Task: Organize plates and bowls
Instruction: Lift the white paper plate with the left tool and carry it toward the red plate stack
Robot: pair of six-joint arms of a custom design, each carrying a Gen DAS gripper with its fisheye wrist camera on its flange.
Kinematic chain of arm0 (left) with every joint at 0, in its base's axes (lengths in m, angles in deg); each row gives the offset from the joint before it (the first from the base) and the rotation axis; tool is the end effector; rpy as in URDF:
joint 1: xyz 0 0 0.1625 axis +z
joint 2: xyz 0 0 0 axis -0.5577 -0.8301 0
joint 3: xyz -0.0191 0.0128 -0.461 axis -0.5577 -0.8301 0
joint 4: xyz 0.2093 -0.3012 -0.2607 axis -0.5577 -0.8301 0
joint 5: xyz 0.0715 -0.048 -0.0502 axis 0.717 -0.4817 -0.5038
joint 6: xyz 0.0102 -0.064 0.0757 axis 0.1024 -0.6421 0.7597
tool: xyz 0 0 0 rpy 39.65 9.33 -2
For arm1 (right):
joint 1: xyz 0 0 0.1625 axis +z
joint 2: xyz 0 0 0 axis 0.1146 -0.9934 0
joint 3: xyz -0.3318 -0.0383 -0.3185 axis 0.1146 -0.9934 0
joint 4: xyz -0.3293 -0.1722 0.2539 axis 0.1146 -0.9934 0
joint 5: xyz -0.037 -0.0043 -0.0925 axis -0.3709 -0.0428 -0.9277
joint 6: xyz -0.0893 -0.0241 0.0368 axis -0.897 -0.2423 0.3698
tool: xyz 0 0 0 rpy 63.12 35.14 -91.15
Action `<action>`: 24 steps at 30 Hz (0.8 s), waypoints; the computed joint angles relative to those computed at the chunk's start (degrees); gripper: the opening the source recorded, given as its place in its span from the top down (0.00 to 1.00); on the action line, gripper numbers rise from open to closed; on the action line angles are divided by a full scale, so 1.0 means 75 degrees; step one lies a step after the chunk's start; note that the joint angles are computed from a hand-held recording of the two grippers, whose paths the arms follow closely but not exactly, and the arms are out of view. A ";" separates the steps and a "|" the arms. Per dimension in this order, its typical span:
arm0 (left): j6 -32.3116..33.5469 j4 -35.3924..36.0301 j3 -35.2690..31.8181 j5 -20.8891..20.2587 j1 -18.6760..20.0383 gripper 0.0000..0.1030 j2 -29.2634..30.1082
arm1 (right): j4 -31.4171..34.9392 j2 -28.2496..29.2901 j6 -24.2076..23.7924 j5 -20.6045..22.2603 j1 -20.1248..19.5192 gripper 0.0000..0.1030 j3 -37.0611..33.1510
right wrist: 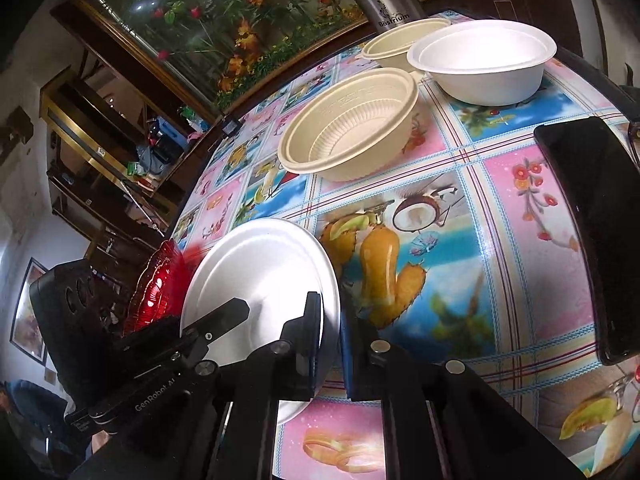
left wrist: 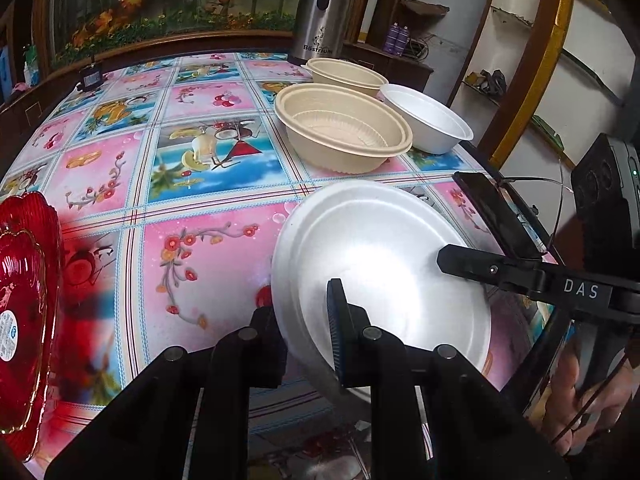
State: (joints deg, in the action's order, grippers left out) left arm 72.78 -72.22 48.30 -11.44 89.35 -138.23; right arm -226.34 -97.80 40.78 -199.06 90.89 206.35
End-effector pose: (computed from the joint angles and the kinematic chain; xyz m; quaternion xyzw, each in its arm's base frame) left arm -0.2451 -0.6424 0.1079 0.4297 0.8845 -0.1255 0.1311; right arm 0.1567 -0.5167 0.1457 -0.0843 -0.8837 0.4303 0.1635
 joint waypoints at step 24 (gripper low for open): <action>0.0407 -0.0544 0.0121 -0.0231 0.0265 0.85 -0.0592 | 0.0489 0.0436 -0.0383 -0.0692 0.0837 0.92 -0.0905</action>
